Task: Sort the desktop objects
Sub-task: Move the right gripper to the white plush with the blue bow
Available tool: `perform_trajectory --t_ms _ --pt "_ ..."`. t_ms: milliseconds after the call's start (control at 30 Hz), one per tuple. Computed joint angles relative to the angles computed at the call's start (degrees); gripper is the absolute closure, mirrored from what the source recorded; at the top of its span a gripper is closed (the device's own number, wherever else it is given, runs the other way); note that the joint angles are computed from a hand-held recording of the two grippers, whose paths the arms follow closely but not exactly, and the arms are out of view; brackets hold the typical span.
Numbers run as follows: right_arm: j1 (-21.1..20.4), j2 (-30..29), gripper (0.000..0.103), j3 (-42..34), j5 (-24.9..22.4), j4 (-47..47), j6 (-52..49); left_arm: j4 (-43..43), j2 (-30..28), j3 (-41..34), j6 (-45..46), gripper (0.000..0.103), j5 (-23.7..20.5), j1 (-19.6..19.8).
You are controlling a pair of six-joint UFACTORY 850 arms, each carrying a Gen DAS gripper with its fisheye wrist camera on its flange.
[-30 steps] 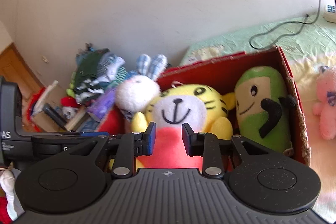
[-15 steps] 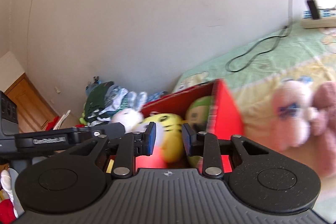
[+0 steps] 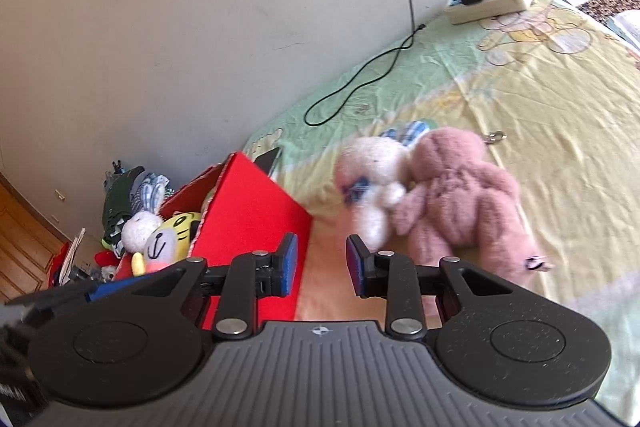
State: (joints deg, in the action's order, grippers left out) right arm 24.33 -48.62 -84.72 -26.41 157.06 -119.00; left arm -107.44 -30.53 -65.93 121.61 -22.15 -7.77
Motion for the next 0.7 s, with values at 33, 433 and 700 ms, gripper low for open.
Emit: perform_trajectory --t_ms 33,433,700 --pt "-0.3 0.1 0.072 0.3 0.1 -0.4 0.3 -0.2 -0.5 -0.3 0.0 0.017 0.8 -0.6" --pt "-5.5 -2.7 0.070 -5.0 -0.2 -22.5 21.5 -27.6 -8.5 -8.0 25.3 0.015 10.7 -6.7" --pt "-6.5 -10.8 0.064 -19.5 1.1 -48.2 40.8 -11.2 -14.7 -17.0 2.0 0.017 12.3 -6.0"
